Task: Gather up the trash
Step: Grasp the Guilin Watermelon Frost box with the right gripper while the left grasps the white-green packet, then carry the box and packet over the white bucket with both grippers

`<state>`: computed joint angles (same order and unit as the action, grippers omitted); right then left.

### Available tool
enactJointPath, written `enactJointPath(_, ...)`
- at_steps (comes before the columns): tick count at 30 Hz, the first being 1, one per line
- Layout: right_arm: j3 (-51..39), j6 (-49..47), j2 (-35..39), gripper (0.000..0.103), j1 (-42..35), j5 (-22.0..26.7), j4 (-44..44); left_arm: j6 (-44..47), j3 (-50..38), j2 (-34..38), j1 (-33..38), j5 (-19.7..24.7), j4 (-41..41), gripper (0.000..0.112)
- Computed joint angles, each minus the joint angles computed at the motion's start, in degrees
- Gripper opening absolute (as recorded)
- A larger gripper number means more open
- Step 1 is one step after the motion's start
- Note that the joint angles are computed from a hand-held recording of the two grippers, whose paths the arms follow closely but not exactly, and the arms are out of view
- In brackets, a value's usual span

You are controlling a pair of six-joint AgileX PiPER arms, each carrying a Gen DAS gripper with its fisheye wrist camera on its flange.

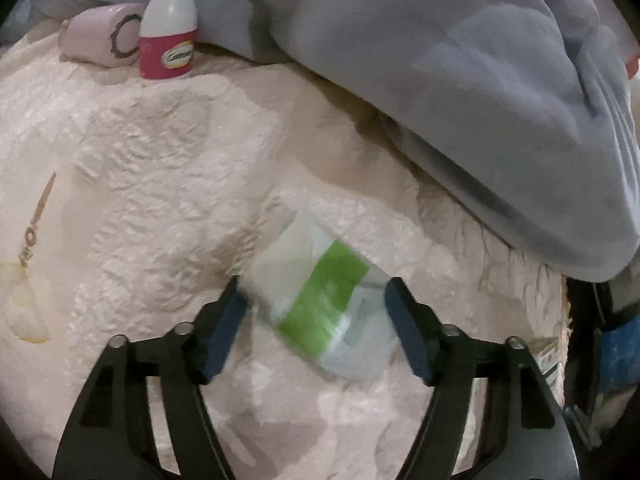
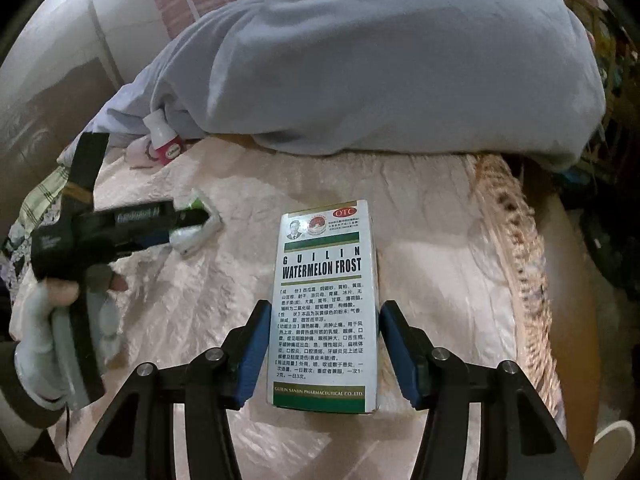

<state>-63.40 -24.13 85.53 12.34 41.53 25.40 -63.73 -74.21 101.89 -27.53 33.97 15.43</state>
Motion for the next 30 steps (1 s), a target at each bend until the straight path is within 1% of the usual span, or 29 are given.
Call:
enactJointPath(2,0.0,0.1,0.9,0.054,-0.1,-0.2,0.1,2.2,-2.5,1.9,-0.4,0.4,-0.6,0.071)
enactJointPath(3,0.2,-0.6,1.5,0.054,-0.4,-0.3,1.1,3.2,-3.3,2.4,-0.6,0.2,-1.0,0.058)
enactJointPath(4,0.6,-1.5,1.5,0.054,-0.6,-0.8,2.3,4.2,-3.4,2.4,-0.6,-0.5,-1.9,0.049)
enactJointPath(5,0.8,-2.0,1.4,0.054,-0.6,-1.2,2.8,5.4,-3.0,2.0,-0.5,-0.4,-2.9,0.036)
enactJointPath(6,0.9,-2.1,1.3,0.054,-0.5,-1.4,2.7,7.8,-1.9,1.0,0.0,-1.6,-5.3,0.028)
enactJointPath(8,1.4,-1.7,0.6,0.054,-0.1,-1.7,2.4,12.7,1.4,-2.0,0.8,-3.3,-10.3,0.020)
enactJointPath(9,1.7,-1.5,0.1,0.054,0.0,-1.7,2.3,14.7,2.6,-3.4,0.9,-3.6,-11.9,0.017)
enactJointPath(11,2.7,-2.3,-1.7,0.054,-0.8,-1.0,3.2,16.5,4.9,-6.3,0.0,-3.3,-12.8,0.015)
enactJointPath(14,5.2,-3.0,-5.8,0.054,-1.6,0.1,4.9,17.5,6.7,-9.7,-2.6,-1.5,-12.9,0.012)
enactJointPath(18,8.9,-2.9,-12.2,0.054,-3.0,2.6,5.7,15.9,9.4,-14.4,-6.8,-0.3,-11.6,0.011)
enactJointPath(19,9.8,-2.8,-13.7,0.054,-3.2,3.1,5.7,12.9,8.3,-13.8,-9.4,0.6,-9.3,0.010)
enactJointPath(22,12.4,-2.1,-18.8,0.054,-4.1,5.2,5.1,7.4,8.5,-15.7,-15.2,3.4,-4.4,0.010)
enactJointPath(27,16.5,-2.1,-26.7,0.054,-7.6,9.9,5.5,-2.2,8.4,-18.1,-24.8,7.7,3.8,0.010)
enactJointPath(30,18.2,-3.3,-30.6,0.054,-10.9,13.1,6.1,-4.8,6.0,-17.2,-28.7,10.1,6.4,0.010)
